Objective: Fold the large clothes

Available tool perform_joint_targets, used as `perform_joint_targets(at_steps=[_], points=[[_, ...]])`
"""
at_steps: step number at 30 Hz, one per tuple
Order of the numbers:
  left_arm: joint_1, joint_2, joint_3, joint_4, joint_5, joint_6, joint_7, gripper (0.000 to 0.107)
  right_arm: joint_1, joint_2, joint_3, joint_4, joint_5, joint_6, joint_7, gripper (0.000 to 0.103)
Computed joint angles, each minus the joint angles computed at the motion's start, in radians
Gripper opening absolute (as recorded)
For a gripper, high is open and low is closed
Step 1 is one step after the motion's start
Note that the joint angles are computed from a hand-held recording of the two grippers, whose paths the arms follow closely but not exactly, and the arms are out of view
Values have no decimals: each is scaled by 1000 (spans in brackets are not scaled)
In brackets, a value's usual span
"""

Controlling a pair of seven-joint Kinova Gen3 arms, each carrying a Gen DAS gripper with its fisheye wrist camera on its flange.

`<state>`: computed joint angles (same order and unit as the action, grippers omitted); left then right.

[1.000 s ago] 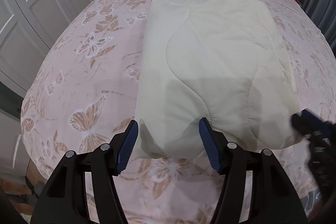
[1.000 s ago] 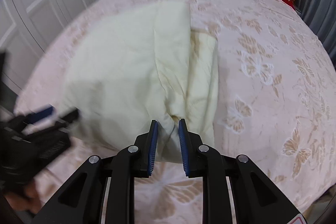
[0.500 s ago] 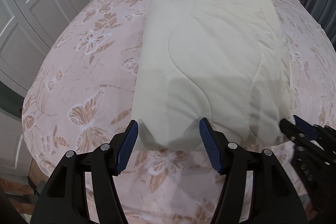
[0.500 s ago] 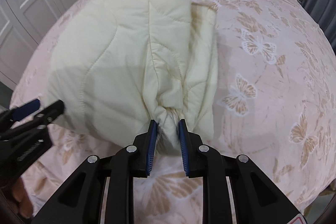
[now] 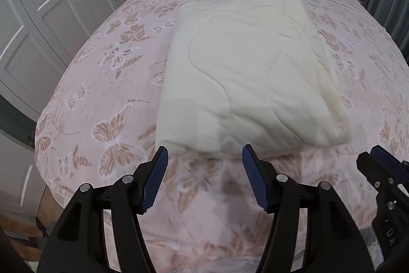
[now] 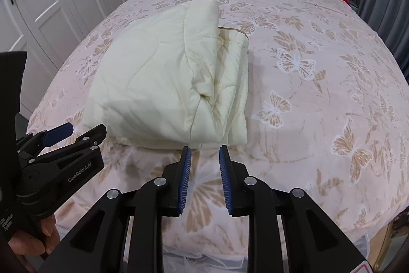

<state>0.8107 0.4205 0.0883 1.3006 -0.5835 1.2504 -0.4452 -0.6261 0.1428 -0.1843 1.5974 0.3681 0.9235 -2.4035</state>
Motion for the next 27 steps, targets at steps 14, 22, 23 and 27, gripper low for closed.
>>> perform_joint_targets(at_steps=[14,22,23,27], points=[[64,-26,24,46,-41,51,81,58,-39,-61,-44,77,80,22,-144,34],[91,-26,38,55,-64,76,102,58,-46,-73,-62,91,106,24,-175,34],[92,-26,39,54,-65,79,102,58,-46,-75,-63,93,106,22,-176,34],[96,-29,43,54,-65,80,109,59,-48,-77,-68,94,110,23,-178,34]])
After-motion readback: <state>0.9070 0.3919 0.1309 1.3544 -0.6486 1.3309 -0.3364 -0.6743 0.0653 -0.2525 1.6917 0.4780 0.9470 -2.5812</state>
